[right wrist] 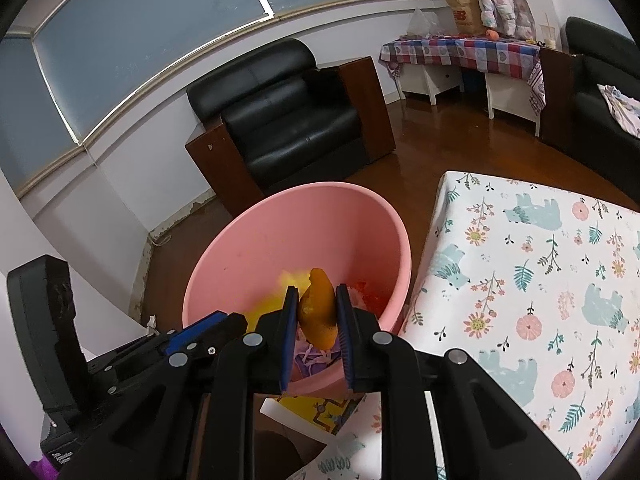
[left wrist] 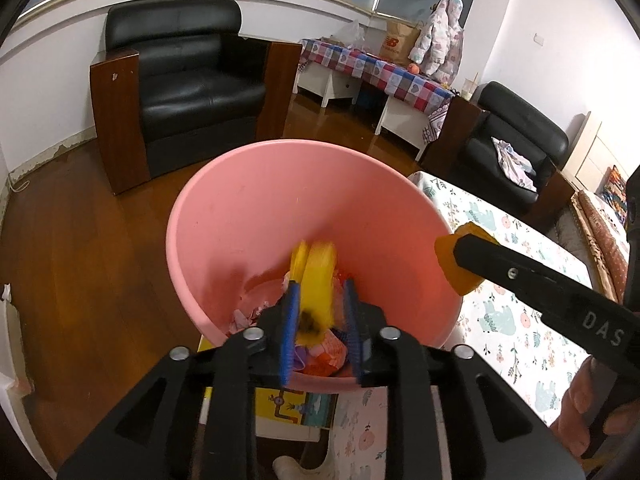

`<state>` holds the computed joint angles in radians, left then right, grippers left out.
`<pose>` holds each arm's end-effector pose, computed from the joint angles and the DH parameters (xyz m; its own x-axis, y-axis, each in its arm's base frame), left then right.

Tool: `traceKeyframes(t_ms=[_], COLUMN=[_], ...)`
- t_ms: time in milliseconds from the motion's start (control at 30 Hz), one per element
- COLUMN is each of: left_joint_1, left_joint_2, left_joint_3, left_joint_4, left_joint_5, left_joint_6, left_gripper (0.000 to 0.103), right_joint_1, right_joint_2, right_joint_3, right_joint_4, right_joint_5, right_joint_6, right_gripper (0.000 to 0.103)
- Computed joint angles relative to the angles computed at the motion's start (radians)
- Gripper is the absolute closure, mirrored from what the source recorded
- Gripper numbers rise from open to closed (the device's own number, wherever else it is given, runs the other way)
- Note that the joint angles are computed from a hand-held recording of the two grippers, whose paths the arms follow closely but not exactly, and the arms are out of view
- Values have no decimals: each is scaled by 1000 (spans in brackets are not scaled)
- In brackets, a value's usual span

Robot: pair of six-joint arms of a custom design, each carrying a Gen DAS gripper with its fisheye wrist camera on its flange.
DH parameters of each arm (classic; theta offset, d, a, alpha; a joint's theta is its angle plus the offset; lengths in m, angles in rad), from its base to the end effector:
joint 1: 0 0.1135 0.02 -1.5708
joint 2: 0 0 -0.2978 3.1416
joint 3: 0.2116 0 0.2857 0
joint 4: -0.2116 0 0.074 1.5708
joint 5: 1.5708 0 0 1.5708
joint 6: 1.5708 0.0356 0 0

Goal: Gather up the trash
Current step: 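Open both grippers to drop the yellow bag and orange peel into the bin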

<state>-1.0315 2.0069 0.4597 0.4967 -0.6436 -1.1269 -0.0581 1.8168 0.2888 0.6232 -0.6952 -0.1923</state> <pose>0.1536 -0.2150 0.0167 -0.6729 -0.2824 -0.6837 -0.1734 0.9587 -0.2254 0.2280 0.0096 0.0461 -0.7035 -0.1061 -0.7027 -0.4940 0.7838 0.3763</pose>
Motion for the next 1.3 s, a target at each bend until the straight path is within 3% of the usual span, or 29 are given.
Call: traceKeyframes(t_ms=[167,267,333,367,833,1133,1300], left_joint_1=[-3,-8,-10,-10,-62,-124,-171], left_joint_2=[-7,-16,-18,-21,-83,-127,-126], left_joint_3=[-12,-19,-20,-23,-19,28,79], left_joint_4=[14,15,13,15,-59,-185,-295], left_joint_5=[-3,-5,-7,-7,-47,-106,-142], left_joint_6=[-11,-17,-18,-18,-40,-96,-154], left_gripper=[64,57,55,54,51,51,51], right_joint_1=[17,25,29,26,-77,-236,-360], right_joint_2=[-7,-14,-21,-24,-127,-324,-446], right_joint_3=[7,11,7,2,-59,-175,-210], right_joint_4=[5,-5,-5,2,-56,-157,-305], right_joint_5=[11,9,5,-2,-72,-140,-190], right_joint_6=[20,20,20,21,-55,-239,-386], right_gripper=[81,73,58,57,46,42,42])
